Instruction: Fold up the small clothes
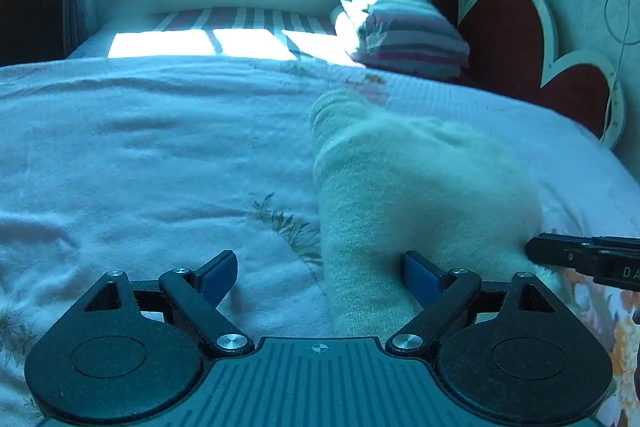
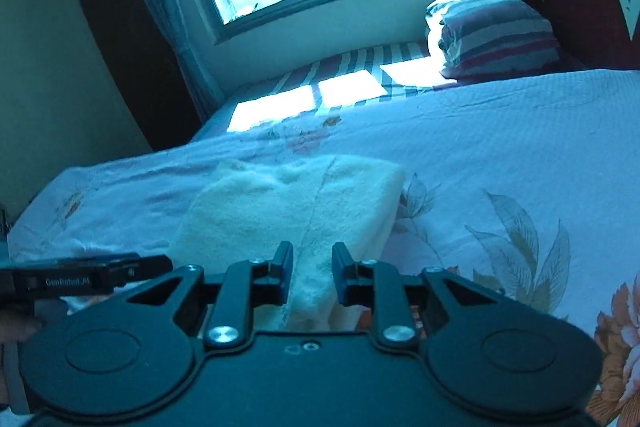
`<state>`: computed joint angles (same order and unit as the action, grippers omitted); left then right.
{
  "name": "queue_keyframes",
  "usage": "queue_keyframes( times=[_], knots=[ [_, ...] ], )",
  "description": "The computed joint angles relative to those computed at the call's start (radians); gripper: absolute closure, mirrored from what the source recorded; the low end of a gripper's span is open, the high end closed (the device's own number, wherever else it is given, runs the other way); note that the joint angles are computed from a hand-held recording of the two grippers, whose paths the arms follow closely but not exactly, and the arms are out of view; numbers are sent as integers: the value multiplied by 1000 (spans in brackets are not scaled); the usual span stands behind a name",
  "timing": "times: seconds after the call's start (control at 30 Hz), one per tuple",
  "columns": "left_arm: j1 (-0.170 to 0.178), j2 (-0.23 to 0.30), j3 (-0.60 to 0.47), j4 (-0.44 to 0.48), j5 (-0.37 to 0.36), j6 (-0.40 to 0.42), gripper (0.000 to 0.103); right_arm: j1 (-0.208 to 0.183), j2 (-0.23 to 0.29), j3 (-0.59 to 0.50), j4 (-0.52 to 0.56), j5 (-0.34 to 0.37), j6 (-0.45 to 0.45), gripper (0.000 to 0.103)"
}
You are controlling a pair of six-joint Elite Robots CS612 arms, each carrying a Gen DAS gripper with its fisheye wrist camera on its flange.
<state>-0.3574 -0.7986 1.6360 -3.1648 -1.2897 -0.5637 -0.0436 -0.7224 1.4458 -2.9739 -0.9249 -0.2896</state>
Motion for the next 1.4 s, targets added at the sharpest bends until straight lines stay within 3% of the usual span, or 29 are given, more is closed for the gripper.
queue_keyframes(
  times=[0.07,0.13,0.2,0.3,0.43,0.57,0.63,0.7,0.77,0.8,0.9,1.1,1.17,1.23,1.33,1.4],
  knots=[
    [7,0,1,-20,-15,-1,15,15,17,-25,48,-56,-37,81],
    [4,0,-4,-59,17,54,15,15,11,-34,67,-48,-34,80],
    [13,9,-29,-67,14,74,15,10,21,-44,-18,-14,-6,76],
    [30,38,-101,-40,22,80,15,27,56,-115,-21,-64,24,77],
    [57,90,-206,83,-30,105,15,56,113,-229,90,-157,-1,77],
    [54,96,-223,98,-27,115,15,60,127,-262,145,-169,-17,76],
    [49,90,-219,86,-8,136,15,58,116,-249,132,-165,-19,72],
    [49,94,-228,98,-6,139,15,56,113,-235,78,-168,0,57],
    [54,101,-237,111,-22,126,15,61,119,-241,76,-201,6,50],
    [54,102,-237,110,-24,125,15,64,125,-259,135,-213,6,50],
    [50,95,-225,105,-13,127,13,59,134,-277,177,-194,56,50],
    [32,47,-133,62,-4,187,13,42,76,-197,182,-148,20,55],
    [30,36,-111,51,-10,160,13,44,69,-177,209,-160,-27,53],
    [25,11,-75,30,-15,156,13,41,61,-165,204,-157,11,54],
    [2,-36,19,-30,6,192,13,25,12,-84,136,-135,10,54],
    [-10,-62,76,-32,1,172,13,9,-30,-6,118,-112,-17,54]
  ],
)
